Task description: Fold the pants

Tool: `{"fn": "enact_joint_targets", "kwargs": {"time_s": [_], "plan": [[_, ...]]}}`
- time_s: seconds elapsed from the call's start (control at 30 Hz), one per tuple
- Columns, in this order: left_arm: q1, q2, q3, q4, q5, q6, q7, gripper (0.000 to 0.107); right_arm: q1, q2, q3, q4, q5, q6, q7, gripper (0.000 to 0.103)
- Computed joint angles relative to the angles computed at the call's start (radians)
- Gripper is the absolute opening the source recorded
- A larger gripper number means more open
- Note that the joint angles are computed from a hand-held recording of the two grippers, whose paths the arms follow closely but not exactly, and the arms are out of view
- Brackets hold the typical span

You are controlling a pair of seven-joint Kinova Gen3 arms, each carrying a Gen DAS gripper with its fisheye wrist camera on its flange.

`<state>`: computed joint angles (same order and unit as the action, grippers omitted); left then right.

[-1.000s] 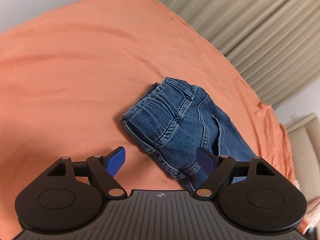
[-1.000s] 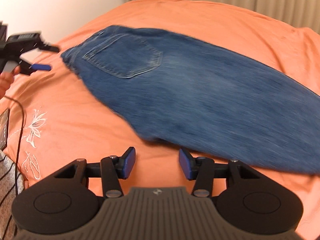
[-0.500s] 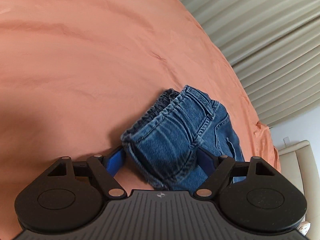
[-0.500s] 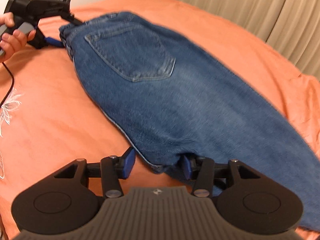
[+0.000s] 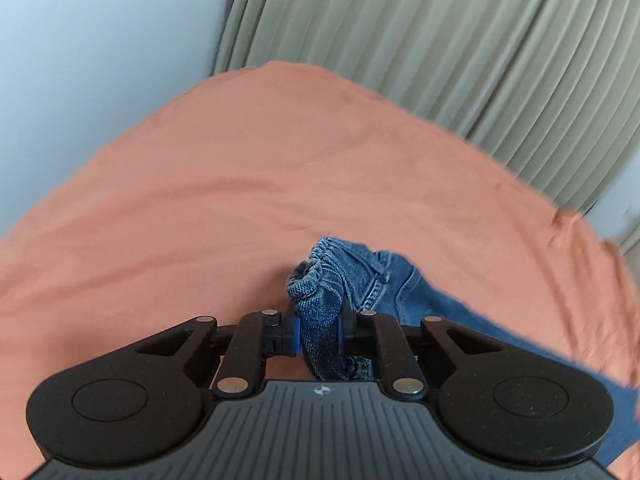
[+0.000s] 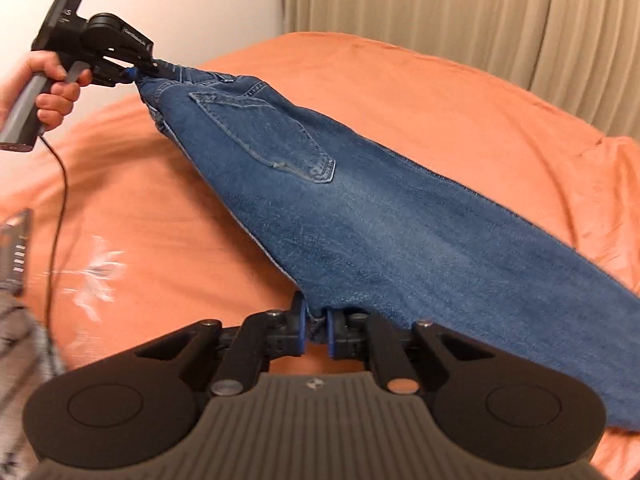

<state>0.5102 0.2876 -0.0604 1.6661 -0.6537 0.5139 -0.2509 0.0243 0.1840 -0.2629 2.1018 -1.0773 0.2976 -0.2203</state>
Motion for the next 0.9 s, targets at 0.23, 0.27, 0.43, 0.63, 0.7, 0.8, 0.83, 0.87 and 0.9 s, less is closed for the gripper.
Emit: {"fn": "enact_joint_targets", "kwargs": {"time_s": [0.23, 0.27, 0.43, 0.63, 0.7, 0.8, 0.83, 0.87, 0.9], "plan": [[-0.004, 0.088, 0.008, 0.014, 0.035, 0.098, -0.046, 0.018, -0.004, 0.106, 0.012, 0.015, -0.087, 0.072, -0.092, 0.005], [0.008, 0.102, -0.008, 0.019, 0.033, 0.087, -0.035, 0.019, 0.014, 0.122, -0.005, 0.02, -0.116, 0.065, -0.084, 0.005], [-0.012, 0.152, 0.008, -0.048, 0.081, 0.181, -0.113, 0.042, 0.039, 0.133, -0.018, 0.026, -0.178, 0.058, -0.062, 0.011], [0.133, 0.118, -0.053, -0.051, -0.112, 0.32, -0.064, 0.078, 0.072, 0.025, 0.078, 0.068, -0.147, 0.18, -0.103, 0.033], [0.124, 0.094, -0.004, -0.053, -0.138, 0.338, -0.055, 0.078, 0.095, -0.008, 0.123, 0.08, -0.141, 0.211, -0.098, 0.033], [0.136, 0.09, 0.049, -0.1, -0.152, 0.362, -0.078, 0.078, 0.136, -0.048, 0.227, 0.067, -0.079, 0.278, -0.163, 0.034], [0.147, 0.102, 0.065, -0.133, -0.152, 0.376, -0.092, 0.078, 0.155, -0.054, 0.26, 0.051, -0.045, 0.3, -0.204, 0.034], [0.151, 0.117, 0.079, -0.171, -0.144, 0.383, -0.118, 0.078, 0.182, -0.055, 0.293, 0.03, -0.014, 0.328, -0.243, 0.034], [0.158, 0.127, 0.091, -0.204, -0.133, 0.389, -0.145, 0.077, 0.212, -0.053, 0.32, 0.009, 0.006, 0.354, -0.271, 0.034]]}}
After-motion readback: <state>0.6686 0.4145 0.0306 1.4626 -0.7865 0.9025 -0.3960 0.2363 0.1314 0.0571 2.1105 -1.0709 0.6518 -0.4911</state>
